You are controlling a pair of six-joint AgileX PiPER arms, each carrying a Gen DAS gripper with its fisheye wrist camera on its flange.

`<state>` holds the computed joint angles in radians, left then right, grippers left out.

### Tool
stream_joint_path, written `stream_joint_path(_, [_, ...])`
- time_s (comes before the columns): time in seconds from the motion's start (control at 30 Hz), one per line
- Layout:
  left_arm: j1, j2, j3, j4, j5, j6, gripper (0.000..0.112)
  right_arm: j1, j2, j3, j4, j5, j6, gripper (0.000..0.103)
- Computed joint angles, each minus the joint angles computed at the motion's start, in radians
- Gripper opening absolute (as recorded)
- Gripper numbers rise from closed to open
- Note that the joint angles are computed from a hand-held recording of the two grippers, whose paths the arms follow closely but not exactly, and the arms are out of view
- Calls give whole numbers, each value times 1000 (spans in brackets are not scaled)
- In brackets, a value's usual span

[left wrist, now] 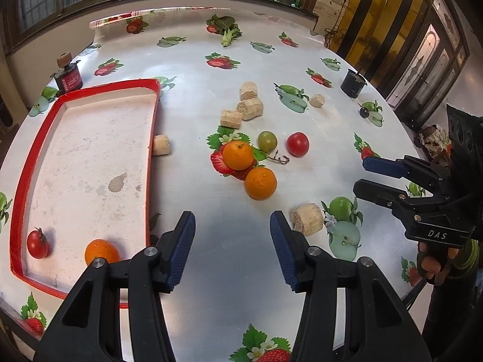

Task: Organize fruits
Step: 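Withdraw both open grippers from the tray back toward the fruit pile, then grasp a second orange with the left gripper while the right gripper grasps a beige cork disc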

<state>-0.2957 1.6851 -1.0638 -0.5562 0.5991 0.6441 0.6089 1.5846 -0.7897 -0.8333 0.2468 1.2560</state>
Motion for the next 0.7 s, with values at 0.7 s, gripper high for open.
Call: stream_joint_path(0.7, [-93, 229, -184, -13, 22, -64, 50, -302, 138, -115, 29, -23, -75, 58])
